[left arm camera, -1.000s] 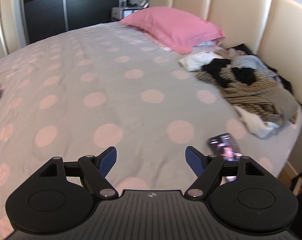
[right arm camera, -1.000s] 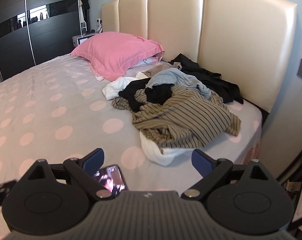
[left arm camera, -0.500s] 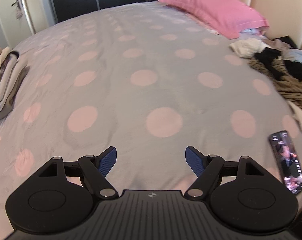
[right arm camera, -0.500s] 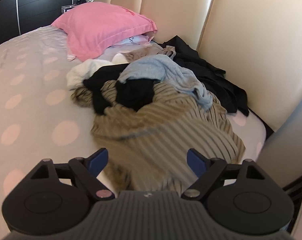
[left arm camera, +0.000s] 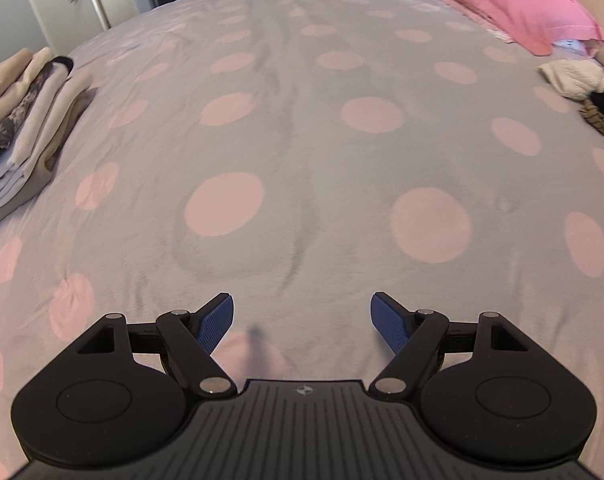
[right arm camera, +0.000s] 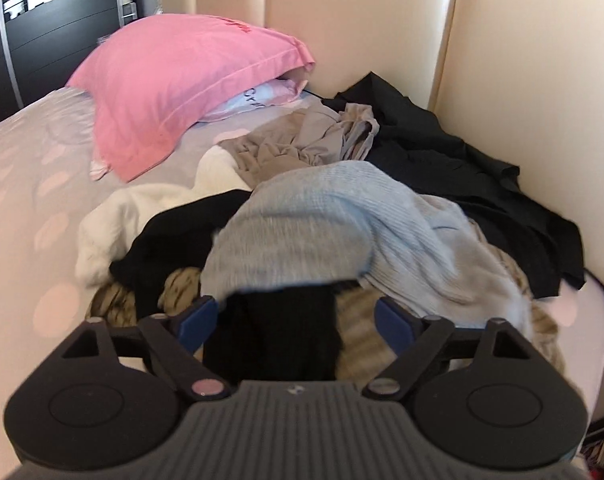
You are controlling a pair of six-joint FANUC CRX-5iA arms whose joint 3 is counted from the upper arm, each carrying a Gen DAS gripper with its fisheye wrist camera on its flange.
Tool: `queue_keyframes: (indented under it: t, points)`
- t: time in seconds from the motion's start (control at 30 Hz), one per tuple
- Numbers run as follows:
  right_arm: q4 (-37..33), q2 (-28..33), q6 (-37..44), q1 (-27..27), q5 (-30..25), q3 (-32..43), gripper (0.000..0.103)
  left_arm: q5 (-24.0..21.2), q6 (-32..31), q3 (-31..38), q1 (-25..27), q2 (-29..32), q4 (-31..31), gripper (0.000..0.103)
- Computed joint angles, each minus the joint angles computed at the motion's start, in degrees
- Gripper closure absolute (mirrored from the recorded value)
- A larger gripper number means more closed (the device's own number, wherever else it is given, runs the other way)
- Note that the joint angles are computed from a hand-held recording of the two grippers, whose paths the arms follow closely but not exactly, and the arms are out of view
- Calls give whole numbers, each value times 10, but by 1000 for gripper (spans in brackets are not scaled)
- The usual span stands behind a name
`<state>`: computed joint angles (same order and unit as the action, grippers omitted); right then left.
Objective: Fold clothes
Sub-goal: 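Move the right tool into the clothes heap and close on the grey-black garment, then pull the grey-black garment out of the heap with the right tool onto the open bed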
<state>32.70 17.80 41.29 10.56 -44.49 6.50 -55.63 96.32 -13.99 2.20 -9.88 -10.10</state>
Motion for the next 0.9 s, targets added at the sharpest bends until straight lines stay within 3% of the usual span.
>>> queue_keyframes:
  t: [0.1, 0.17, 0.2, 0.27, 0.3, 0.33, 0.53, 0.9]
  points:
    - [18, 23, -25, 0, -3, 17, 14, -7, 8, 5, 3, 7, -9, 28]
    - [26, 30, -19, 1, -6, 24, 36, -10, 12, 7, 5, 9, -12, 28]
    - [21, 32, -8, 1, -7, 29, 56, -11, 13, 7, 5, 9, -13, 28]
    - [24, 36, 11, 6, -23, 39, 67, -13, 13, 7, 5, 10, -11, 28]
    - [33, 35, 15, 9, -28, 38, 80, -14, 11, 7, 6, 9, -8, 28]
    - [44, 29, 15, 12, -24, 30, 85, -14, 8, 7, 8, 8, -5, 28]
    - [97, -46, 3, 34, 14, -44, 88, -12, -4, 2, 15, -19, 9, 28]
    - [47, -259, 75, 143, 23, -143, 89, 6, -41, -20, 39, -108, 56, 28]
